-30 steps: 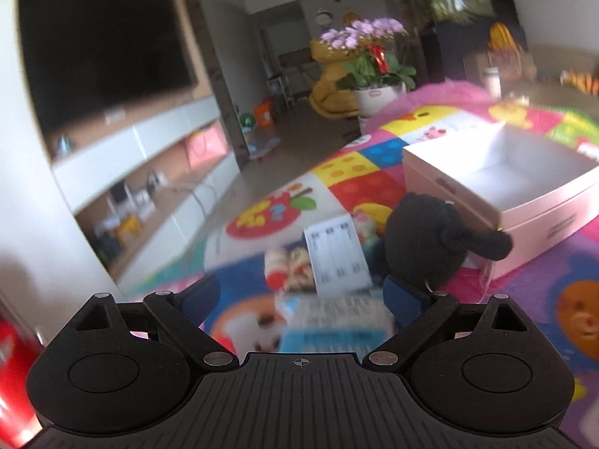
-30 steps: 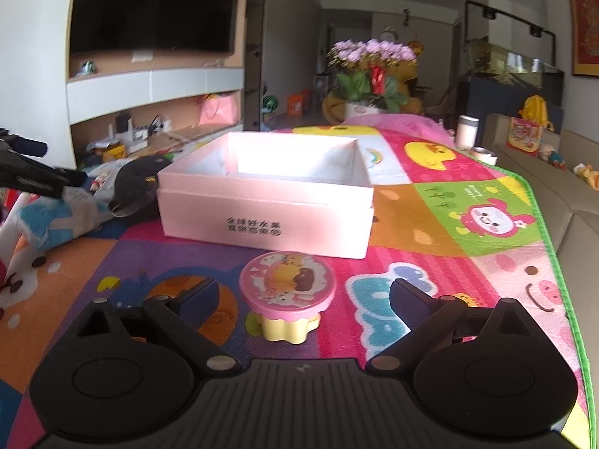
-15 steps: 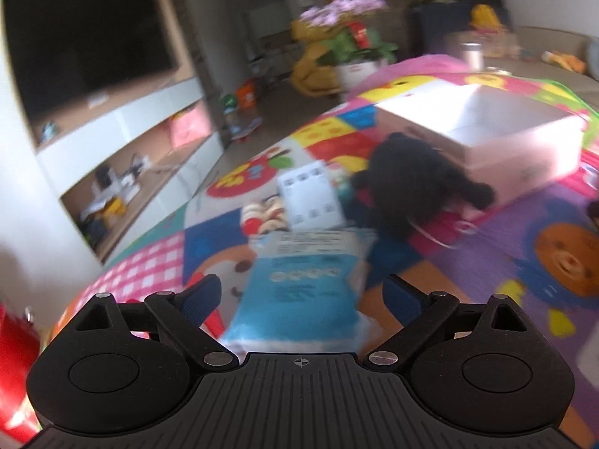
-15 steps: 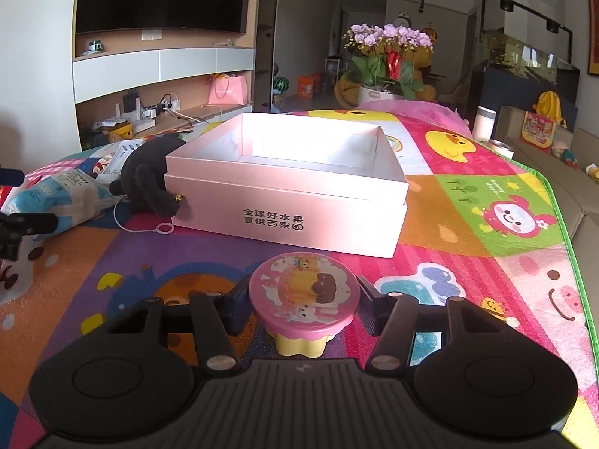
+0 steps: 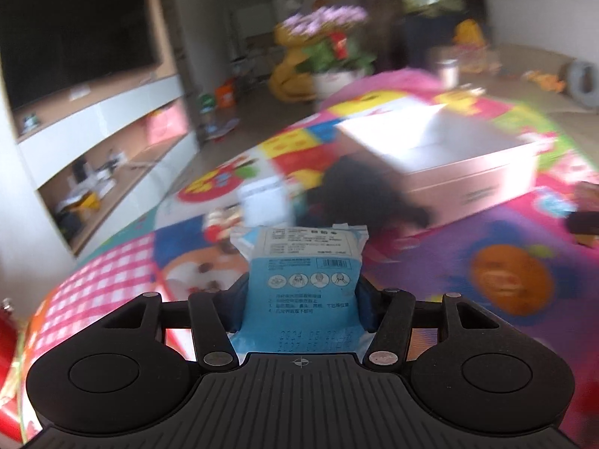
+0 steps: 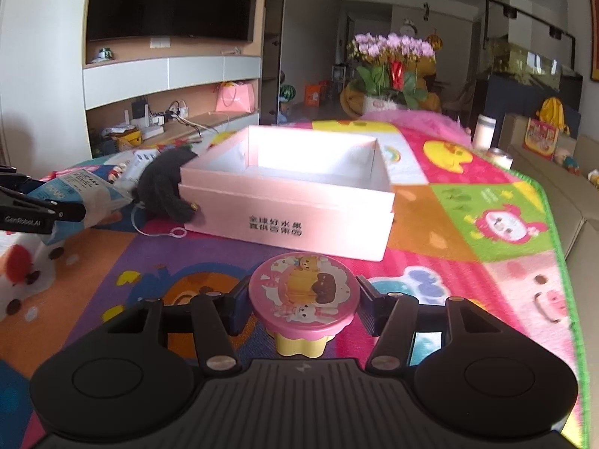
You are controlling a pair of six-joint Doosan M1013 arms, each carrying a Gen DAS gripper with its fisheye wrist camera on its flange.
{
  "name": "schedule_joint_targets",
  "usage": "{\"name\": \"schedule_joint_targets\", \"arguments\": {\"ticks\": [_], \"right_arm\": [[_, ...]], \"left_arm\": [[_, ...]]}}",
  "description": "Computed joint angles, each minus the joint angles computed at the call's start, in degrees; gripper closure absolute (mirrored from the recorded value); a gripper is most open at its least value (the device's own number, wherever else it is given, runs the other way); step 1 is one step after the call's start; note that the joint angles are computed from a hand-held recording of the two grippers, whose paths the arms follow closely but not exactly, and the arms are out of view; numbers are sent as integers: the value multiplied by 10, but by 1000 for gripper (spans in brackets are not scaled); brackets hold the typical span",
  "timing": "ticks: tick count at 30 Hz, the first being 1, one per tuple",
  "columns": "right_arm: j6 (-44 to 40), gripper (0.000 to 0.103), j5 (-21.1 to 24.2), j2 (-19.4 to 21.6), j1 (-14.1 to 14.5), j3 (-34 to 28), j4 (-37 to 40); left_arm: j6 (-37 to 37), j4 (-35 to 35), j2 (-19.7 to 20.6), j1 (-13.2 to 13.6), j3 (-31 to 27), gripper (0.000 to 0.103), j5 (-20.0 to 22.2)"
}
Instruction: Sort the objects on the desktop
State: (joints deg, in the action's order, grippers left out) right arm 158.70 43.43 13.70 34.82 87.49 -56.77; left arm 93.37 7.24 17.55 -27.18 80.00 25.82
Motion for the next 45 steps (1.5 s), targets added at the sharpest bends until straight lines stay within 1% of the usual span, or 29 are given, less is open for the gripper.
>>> {"name": "schedule_joint_targets", "arguments": {"ticks": [4, 7, 9, 10, 11, 12, 13, 14, 15, 16, 17, 18, 19, 21, 23, 25, 26, 28, 31, 33, 34, 35, 37, 38, 41, 42, 43, 45], "right_arm": [[14, 47, 7, -25, 11, 20, -43], [59, 47, 23, -39, 18, 30, -106], [95, 47, 37, -41, 20, 30, -152], [108, 47, 43, -39, 19, 26, -172], [116, 47, 44, -35, 16, 21, -189], [121, 47, 42, -30, 12, 13, -203], [123, 47, 40, -22, 7, 2, -216], [126, 47, 38, -12, 2, -11, -231], [129, 47, 37, 0, -3, -26, -247], [138, 47, 35, 13, -9, -42, -267], [151, 45, 23, 24, -17, -55, -287], [157, 42, 1, 33, -26, -67, -294], [146, 39, -13, 41, -33, -82, -282], [127, 36, -25, 50, -42, -100, -259], [148, 29, -33, 45, -47, -92, -268], [164, 28, -24, 39, -48, -80, -268], [158, 28, -24, 36, -49, -76, -250], [128, 28, -27, 33, -50, -70, -203], [47, 28, -24, 37, -45, -72, -139], [-11, 28, -26, 43, -39, -75, -113], [-37, 28, -30, 46, -36, -77, -102], [-59, 28, -34, 49, -33, -81, -88], [-91, 28, -50, 53, -27, -88, -57], [-111, 28, -59, 57, -26, -96, -36], [-162, 28, -71, 74, -14, -122, -7], [-188, 28, -74, 83, -11, -133, -1], [-213, 28, -73, 93, -5, -147, 1], [-279, 28, -60, 120, 4, -185, 21]], "left_arm": [[151, -158, -33, -7, 27, 43, -22], [230, -257, -36, -9, 14, 43, -21], [268, -316, -20, -12, -18, 43, -17], [286, -341, -9, -14, -36, 43, -22], [304, -367, 8, -16, -65, 43, -26], [325, -394, 25, -16, -95, 42, -18], [325, -406, 46, -17, -129, 38, -11], [295, -392, 68, -20, -165, 37, -13], [256, -357, 85, -22, -197, 28, -6], [203, -304, 101, -24, -228, 19, 2], [156, -258, 110, -25, -244, 16, 5], [114, -223, 113, -24, -251, 12, 7], [85, -209, 110, -19, -247, 7, 5], [59, -202, 95, -8, -218, 7, -2], [-3, -131, 74, -1, -174, 6, -11], [-56, -63, 56, 3, -129, 5, -18], [-83, -26, 45, 3, -100, 4, -17], [-109, 15, 28, 1, -56, 3, -13], [-128, 58, 8, -3, -2, 2, -12], [-184, 123, -4, -5, 30, 2, -21], [-212, 147, -6, -6, 35, 2, -19], [-229, 156, -8, -5, 40, 2, -16], [-233, 144, -9, 0, 46, 1, -7], [-243, 156, -10, 1, 47, 1, -4], [-332, 264, -10, -2, 55, 1, 3], [-358, 290, -9, -3, 54, 1, 8], [-370, 298, -8, -2, 53, 1, 11], [-361, 272, -10, 4, 55, 1, 9]]}}
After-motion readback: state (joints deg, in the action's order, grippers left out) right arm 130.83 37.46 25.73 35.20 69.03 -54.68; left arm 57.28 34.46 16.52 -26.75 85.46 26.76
